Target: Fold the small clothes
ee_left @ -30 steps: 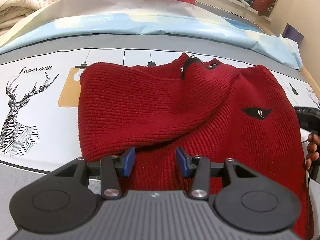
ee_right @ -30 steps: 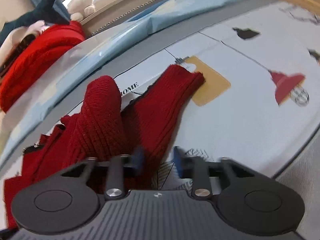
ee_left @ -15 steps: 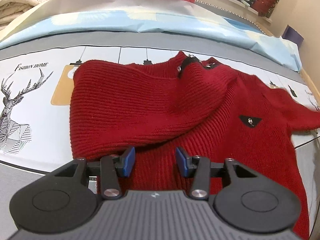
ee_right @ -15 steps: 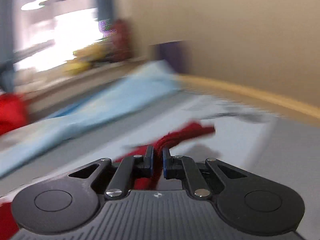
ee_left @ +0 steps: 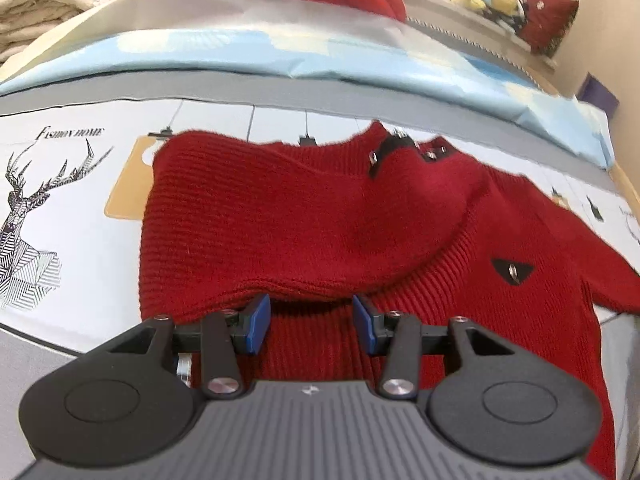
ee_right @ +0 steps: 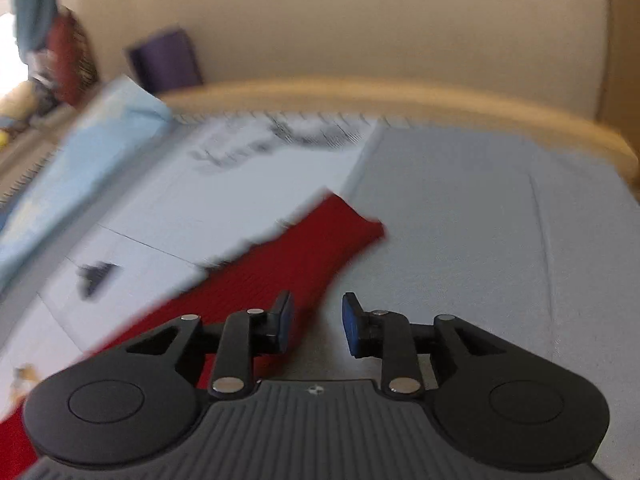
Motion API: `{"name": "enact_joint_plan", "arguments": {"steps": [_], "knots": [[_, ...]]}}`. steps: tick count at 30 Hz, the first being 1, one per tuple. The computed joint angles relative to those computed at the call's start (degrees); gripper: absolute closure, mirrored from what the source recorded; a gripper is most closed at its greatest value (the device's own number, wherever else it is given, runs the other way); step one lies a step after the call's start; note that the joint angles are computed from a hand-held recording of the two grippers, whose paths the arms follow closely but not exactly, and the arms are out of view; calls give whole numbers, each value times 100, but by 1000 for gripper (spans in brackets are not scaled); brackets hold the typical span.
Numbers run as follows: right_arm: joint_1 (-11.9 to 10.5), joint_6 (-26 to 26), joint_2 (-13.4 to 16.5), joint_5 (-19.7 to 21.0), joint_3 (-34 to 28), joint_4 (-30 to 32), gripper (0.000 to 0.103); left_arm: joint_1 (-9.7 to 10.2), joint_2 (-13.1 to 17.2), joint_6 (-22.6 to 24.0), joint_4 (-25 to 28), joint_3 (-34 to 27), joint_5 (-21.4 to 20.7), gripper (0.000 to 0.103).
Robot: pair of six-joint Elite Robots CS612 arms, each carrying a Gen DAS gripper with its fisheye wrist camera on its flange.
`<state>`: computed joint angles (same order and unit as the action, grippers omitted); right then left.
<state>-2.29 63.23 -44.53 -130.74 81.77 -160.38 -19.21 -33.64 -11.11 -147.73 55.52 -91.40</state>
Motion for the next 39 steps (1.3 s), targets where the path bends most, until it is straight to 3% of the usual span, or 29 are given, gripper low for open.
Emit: {"name": "enact_joint_plan", "arguments": {"steps": [3, 6, 8, 13, 16, 17, 19, 21, 23, 27, 28, 30, 31, 33, 35, 37, 39], "knots": [[135, -970, 44, 940, -119, -1066, 72, -29, 61, 108, -129, -49, 152, 49], [177, -1800, 91, 2734, -282, -1580, 68, -82, 91, 292, -302, -53, 364, 49], [228, -2153, 128, 3544, -463, -1500, 68, -85, 100, 342, -438, -62, 265, 49], [508, -2517, 161, 4290, -778, -1026, 54, -75, 94, 374, -1030, 12, -65, 49], [558, -2660, 249, 4890, -789, -1023, 53, -110, 116, 755, -837, 12, -190, 49], [634, -2729, 220, 4791, -722, -928, 53, -147, 126, 882, -781, 27, -24, 49], [769, -2694, 278, 4299, -898, -144, 52, -205, 170, 1041, -586, 6, 242, 49], [750, -2311, 424, 4594, -1050, 35, 52, -222, 243, 1038, -467, -69, 268, 49], [743, -2273, 593, 4918, -1242, 228, 53, -253, 327, 1111, -475, -145, 431, 46], [846, -2649, 700, 4592, -1453, 518, 53, -382, 476, 1536, -405, -326, 1023, 40], [858, -2698, 701, 4585, -1478, 562, 52, -398, 474, 1625, -425, -321, 1062, 43], [915, -2682, 720, 4523, -1511, 608, 51, -392, 475, 1807, -478, -324, 979, 76], [915, -2622, 745, 4503, -1570, 693, 51, -377, 487, 1778, -479, -373, 1007, 87], [901, -2485, 719, 4535, -1550, 717, 48, -308, 466, 1416, -653, -419, 1065, 91], [886, -2407, 751, 4681, -1600, 651, 48, -220, 430, 1023, -1009, -438, 1431, 91], [898, -2370, 712, 4698, -1556, 639, 48, -100, 420, 378, -1239, -496, 2140, 99], [902, -2402, 678, 4711, -1507, 637, 48, 64, 416, -794, -1023, -581, 3330, 103]]}}
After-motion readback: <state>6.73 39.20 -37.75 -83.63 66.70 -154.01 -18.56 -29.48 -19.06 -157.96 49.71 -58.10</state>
